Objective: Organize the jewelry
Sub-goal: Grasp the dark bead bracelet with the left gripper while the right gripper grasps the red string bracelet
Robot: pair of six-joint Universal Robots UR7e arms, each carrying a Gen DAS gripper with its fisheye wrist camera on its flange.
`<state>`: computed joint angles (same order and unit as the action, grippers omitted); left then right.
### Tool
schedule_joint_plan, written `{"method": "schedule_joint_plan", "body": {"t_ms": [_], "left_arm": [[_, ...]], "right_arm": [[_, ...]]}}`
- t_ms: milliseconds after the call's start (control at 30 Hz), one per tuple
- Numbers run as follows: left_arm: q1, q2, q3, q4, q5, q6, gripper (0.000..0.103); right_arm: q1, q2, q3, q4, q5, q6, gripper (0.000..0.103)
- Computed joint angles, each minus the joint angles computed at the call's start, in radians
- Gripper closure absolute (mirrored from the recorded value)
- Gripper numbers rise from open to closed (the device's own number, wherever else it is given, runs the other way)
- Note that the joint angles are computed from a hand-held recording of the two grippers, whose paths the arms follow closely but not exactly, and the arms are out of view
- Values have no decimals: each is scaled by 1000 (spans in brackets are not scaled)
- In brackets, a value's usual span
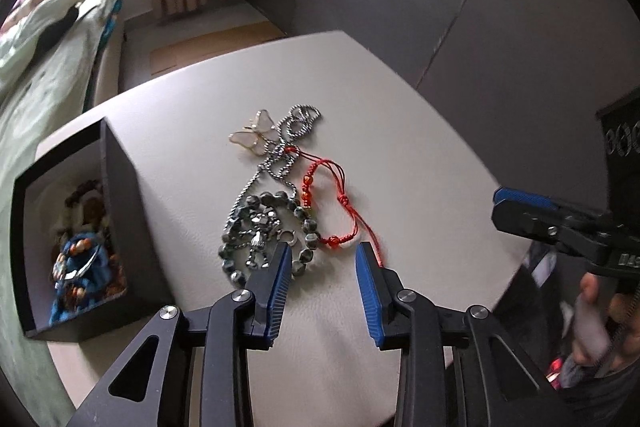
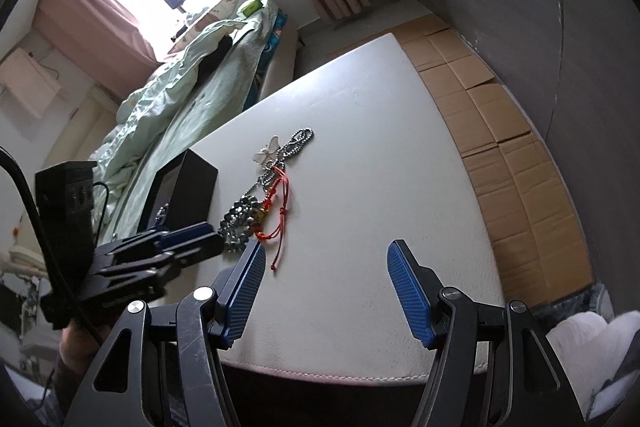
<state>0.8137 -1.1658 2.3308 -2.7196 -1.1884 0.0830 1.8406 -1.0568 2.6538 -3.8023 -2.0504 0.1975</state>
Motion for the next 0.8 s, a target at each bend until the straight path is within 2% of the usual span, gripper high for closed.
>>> {"method": "schedule_joint_plan", "body": {"t_ms": [200,267,300,333,367,433,533,600,800], "left_arm": [[-1,45,-1,8,50,34,69],[4,48,3,-8,51,41,72],[0,49,5,-5,65,46,78],[-6,51,7,-7,90,48,89],[-7,50,9,-6,99,47,92],[12,38,-8,27,66,29,94],[7,13,4,6,77,21,94],[13,-7,-5,15,56,8,94],[7,-80,-19,41,29,3,94]], "right_arm": [[5,49,-11,-30,6,10,38],[10,64,-19,-37,8,7,38],[10,68,-21,-38,12,5,38],[10,73,-26,-37,15,2,38],[8,79,-33,-33,19,0,38],[1,84,-45,-20,25,-8,38],[-2,89,-60,-4,30,-18,39],[-5,90,-69,7,34,-24,39],[-17,88,-86,30,52,-41,46]]}}
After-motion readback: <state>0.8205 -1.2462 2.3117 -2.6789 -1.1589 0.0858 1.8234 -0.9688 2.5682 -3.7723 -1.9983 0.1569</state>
